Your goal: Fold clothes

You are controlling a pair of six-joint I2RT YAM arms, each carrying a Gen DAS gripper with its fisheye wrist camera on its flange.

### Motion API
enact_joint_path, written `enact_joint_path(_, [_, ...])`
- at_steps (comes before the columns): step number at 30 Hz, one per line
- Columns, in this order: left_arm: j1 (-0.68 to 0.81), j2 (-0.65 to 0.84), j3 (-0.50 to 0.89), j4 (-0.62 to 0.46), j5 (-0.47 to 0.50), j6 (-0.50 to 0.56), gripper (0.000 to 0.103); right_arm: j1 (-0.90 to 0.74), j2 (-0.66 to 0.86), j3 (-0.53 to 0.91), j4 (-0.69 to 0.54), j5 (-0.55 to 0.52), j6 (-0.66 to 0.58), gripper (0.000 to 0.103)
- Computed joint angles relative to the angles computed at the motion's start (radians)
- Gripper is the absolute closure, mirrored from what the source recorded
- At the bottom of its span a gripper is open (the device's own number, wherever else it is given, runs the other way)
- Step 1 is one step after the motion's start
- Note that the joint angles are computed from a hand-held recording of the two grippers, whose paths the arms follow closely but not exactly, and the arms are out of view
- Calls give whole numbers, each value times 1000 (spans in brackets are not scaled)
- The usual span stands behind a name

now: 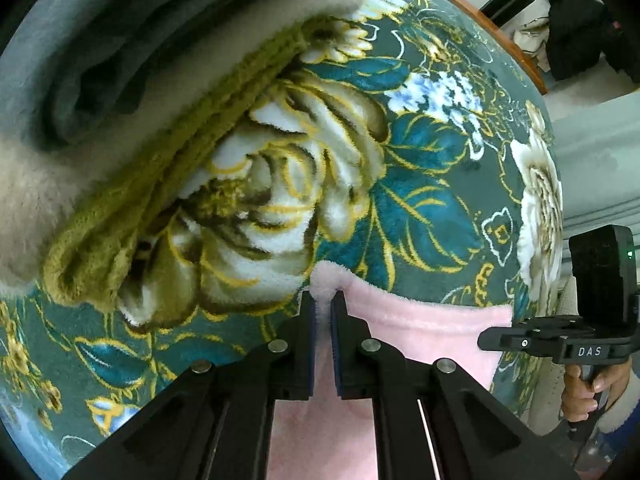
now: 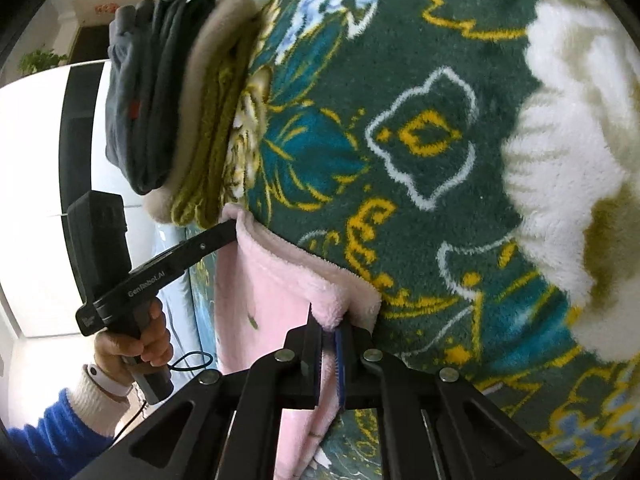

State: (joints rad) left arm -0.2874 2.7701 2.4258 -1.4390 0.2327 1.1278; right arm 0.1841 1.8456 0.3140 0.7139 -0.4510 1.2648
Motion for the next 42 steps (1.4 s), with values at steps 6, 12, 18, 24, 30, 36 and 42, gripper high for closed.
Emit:
enact_joint_path(6, [25, -54, -38, 34, -1, -99, 81, 2, -114, 32, -200, 1, -91, 85])
enact_joint_path(12, [110, -118, -63, 118, 33, -252, 69, -27, -182, -32, -206, 13, -86, 57])
enact_joint_path(18, [237, -230, -261, 110, 36, -314, 69, -27, -94, -72, -21, 14, 5, 56])
enact_joint_path(24, [398, -415, -661, 230, -55, -351, 69, -13, -82, -81, 33, 45, 53, 57])
enact_joint_path(30, [466, -447, -819, 303, -113, -401, 69, 4, -28, -71, 96, 52, 101, 71])
enact_joint_path(36, [455, -467, -908, 393, -118, -431, 69, 28, -128, -80, 30, 95, 130, 85])
enact_joint_path(42, [484, -484, -893, 351, -92, -418, 69, 95, -300, 6, -162, 131, 81, 86])
